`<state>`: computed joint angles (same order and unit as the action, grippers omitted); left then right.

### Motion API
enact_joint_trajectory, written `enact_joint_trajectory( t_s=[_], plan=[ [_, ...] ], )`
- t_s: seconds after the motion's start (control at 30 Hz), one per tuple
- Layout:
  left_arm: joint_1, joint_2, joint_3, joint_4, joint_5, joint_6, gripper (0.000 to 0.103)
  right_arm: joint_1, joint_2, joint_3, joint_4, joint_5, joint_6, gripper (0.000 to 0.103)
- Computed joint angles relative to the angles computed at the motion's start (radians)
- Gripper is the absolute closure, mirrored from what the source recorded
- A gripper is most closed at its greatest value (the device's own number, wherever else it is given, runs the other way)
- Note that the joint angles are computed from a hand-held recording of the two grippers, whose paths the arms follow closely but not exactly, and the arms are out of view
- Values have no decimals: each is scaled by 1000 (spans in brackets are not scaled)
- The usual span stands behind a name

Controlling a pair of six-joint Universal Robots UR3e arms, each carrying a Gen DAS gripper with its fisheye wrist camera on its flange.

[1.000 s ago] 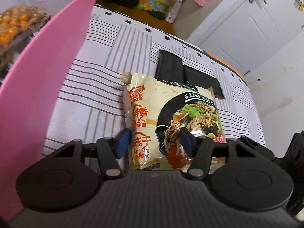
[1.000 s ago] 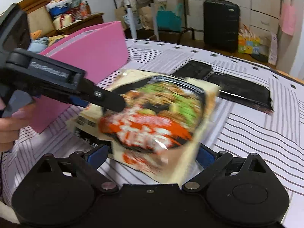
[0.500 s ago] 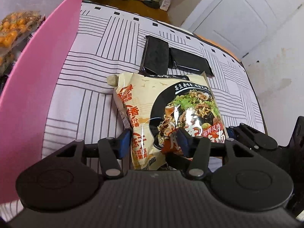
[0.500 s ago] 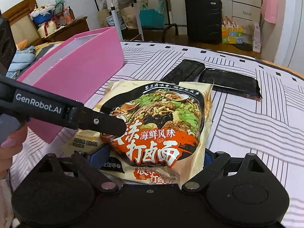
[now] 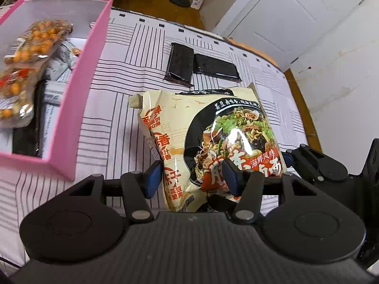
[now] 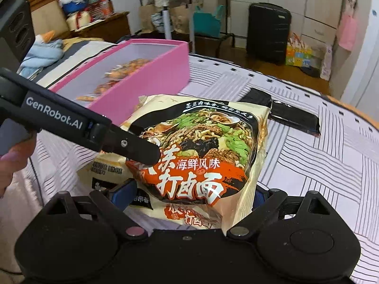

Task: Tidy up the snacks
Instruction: 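Lift the noodle bag with the left gripper and carry it over the box, then lower the noodle bag into the pink box and open the left gripper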

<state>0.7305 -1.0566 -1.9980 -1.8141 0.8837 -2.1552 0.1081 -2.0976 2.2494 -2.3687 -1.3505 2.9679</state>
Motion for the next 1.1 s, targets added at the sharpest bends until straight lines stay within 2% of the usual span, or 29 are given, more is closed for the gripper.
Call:
enact_joint_trajectory(
  t_s=[0.17,0.27,0.37,0.47,0.5,0.53,0.67,0.73,0.9,1.0,1.1],
  plan=[
    [227,68,130,-352,-7,295,50,26,-23,-102,115,52,-25,7],
    [346,69,218,-516,-5,443,50,75,18,-165,106,42,-25,8],
    [427,45,288,-601,-13,539,50,130,90,-233,65,11,-24,11],
    [466,-6,347,-616,-28,562,50,177,189,-320,23,-12,-31,20],
    [466,-25,359,-598,-36,545,50,193,224,-347,8,-23,-39,28],
    [469,-48,374,-578,-42,529,49,207,259,-375,-1,-35,-55,31],
    [474,-119,411,-482,-60,459,49,251,398,-494,-20,-35,-48,34],
    [460,-141,410,-393,-74,400,49,279,479,-559,-39,-48,-31,34],
    [407,-177,333,-81,-90,197,48,320,676,-706,-73,-38,69,34],
    [351,-204,259,170,-66,48,47,318,761,-761,-79,5,153,34],
    [294,-256,208,370,-26,-56,47,333,839,-791,-114,9,225,34]
  ],
)
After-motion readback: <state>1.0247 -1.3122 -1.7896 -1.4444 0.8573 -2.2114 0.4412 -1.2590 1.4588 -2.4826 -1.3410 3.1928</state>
